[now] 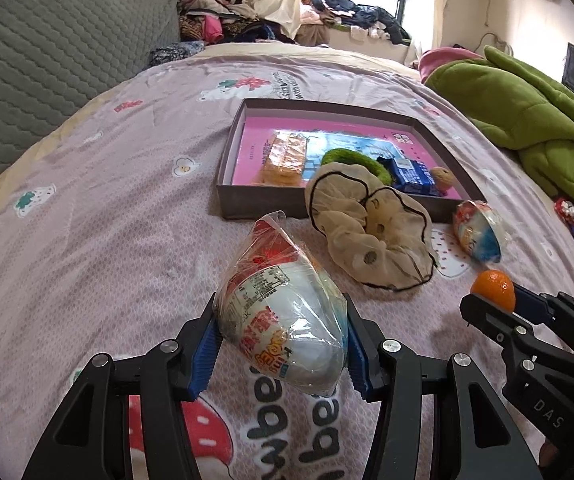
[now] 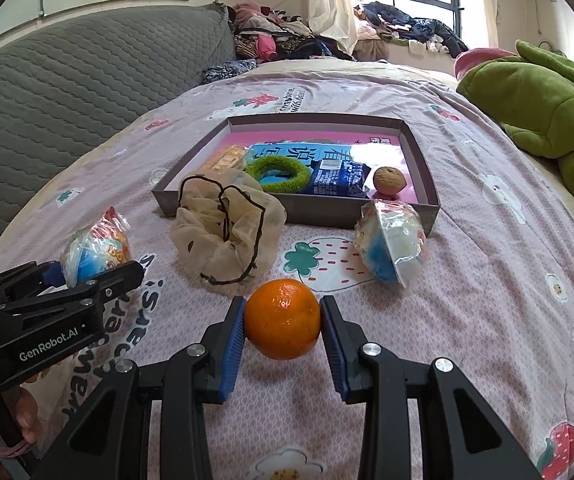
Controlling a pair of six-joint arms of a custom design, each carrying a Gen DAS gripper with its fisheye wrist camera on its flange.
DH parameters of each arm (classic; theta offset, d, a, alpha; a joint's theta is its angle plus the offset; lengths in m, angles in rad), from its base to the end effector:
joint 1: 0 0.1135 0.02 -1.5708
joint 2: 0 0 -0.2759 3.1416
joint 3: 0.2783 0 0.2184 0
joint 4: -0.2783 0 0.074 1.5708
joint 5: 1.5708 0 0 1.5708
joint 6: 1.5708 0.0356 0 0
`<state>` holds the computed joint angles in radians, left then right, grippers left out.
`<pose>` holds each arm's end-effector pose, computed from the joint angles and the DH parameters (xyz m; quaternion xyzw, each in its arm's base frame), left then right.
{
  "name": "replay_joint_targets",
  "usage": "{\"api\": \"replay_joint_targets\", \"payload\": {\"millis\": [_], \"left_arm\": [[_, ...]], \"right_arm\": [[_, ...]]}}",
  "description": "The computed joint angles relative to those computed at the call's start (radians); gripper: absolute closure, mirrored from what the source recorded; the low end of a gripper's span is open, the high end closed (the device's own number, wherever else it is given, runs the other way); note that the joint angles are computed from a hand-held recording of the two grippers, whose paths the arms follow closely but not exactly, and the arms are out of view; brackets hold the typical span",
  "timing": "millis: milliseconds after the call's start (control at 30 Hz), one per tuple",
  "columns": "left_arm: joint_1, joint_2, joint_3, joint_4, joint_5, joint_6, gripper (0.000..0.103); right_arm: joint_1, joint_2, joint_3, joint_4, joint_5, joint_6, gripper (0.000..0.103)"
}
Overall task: Organize objects
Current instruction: 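Close the left tool on the wrapped toy egg while the right tool grasps the orange, then carry the wrapped toy egg and orange over the tray with both tools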
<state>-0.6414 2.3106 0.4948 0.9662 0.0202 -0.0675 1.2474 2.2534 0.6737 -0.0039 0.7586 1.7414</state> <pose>0.2284 -0.1715 0.0167 0.2682 0.8964 -0.1313 0.3276 0.1030 0.2301 0.0172 0.2248 0.9013 -0.0342 0.3687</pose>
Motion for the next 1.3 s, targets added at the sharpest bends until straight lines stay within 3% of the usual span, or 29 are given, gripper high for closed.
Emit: {"api": "replay_joint_targets", "payload": {"millis": [333, 633, 900, 1300], "left_arm": [[-0.065, -0.02, -0.092, 0.068, -0.044, -0.013, 0.047], [-0.108, -0.078, -0.179, 0.114, -0.089, -0.031, 0.047], [-0.142, -0.206, -0.222, 0.068, -0.141, -0.054, 0.047], [-0.162, -0.308, -0.248, 0.029, -0.168, -0.063, 0.047]], "right_arm": [[0.071, -0.013, 0.03, -0.084, 0.005, 0.067, 0.066], [0.139, -0.046, 0.092, -0.243, 0.043, 0.14, 0.066], [0.186, -0.08, 0.146, -0.395, 0.087, 0.208, 0.066], [0.216, -0.117, 0.161, -0.489, 0.127, 0.259, 0.066]]}}
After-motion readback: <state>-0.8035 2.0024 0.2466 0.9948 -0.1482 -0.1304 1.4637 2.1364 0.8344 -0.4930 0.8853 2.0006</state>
